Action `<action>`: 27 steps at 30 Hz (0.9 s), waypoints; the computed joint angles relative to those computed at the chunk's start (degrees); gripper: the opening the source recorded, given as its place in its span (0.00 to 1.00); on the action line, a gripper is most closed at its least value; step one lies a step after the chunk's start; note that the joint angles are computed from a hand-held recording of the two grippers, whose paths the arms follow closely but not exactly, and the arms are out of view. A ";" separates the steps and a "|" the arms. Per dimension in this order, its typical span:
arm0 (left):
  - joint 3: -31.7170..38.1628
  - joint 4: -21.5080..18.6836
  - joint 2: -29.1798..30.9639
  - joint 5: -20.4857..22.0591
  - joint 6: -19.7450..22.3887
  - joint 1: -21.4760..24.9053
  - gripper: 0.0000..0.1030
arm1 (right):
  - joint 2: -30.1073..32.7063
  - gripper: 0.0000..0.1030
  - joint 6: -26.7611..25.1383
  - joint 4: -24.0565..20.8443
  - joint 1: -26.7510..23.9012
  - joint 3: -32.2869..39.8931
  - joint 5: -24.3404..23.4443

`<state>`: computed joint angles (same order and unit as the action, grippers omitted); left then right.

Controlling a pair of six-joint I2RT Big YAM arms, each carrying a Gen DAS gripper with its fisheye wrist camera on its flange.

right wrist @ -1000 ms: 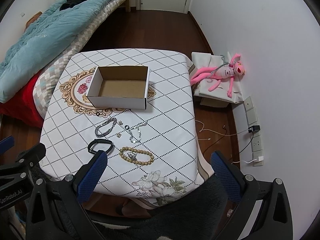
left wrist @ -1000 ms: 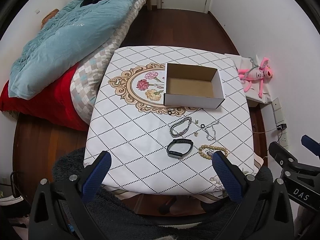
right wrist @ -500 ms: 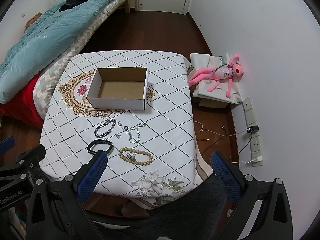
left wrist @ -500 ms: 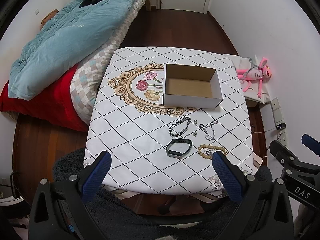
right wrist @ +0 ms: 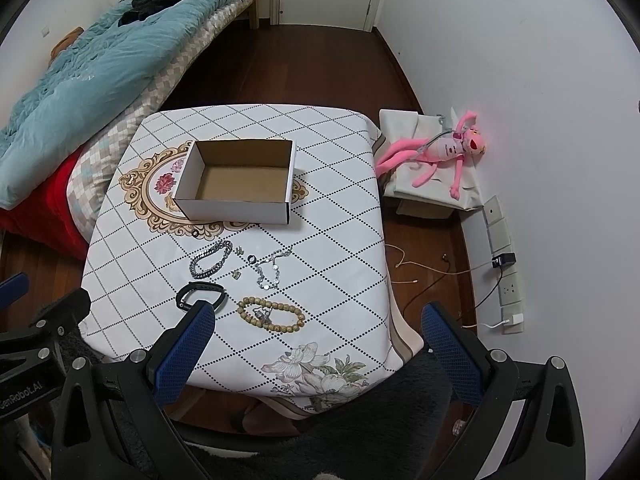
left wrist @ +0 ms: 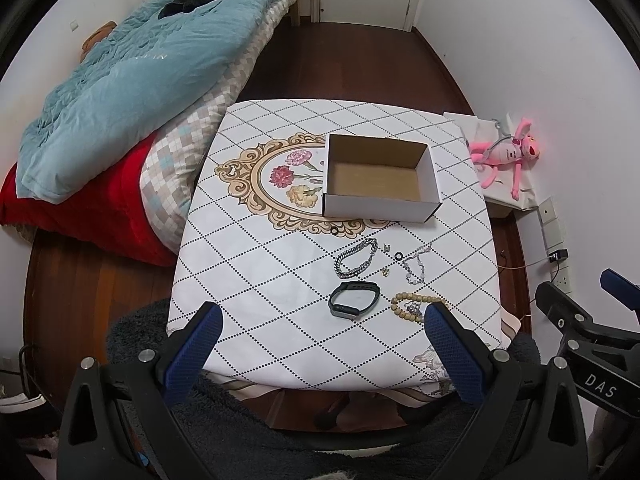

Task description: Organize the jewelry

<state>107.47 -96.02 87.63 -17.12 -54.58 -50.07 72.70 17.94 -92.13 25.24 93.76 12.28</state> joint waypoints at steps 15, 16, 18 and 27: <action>-0.03 0.03 -0.15 0.09 0.11 0.06 1.00 | 0.26 1.00 -0.37 -0.39 -0.22 1.04 -0.03; -0.06 0.05 -0.19 0.05 0.12 0.03 1.00 | 0.09 1.00 -0.13 -0.30 -0.05 0.70 0.05; -0.04 0.06 -0.25 -0.04 0.15 -0.01 1.00 | 0.32 1.00 -0.29 -0.50 -0.18 1.20 0.01; -3.04 1.56 0.24 -1.72 0.19 1.36 1.00 | 0.18 1.00 1.78 2.86 -1.82 -3.27 -0.82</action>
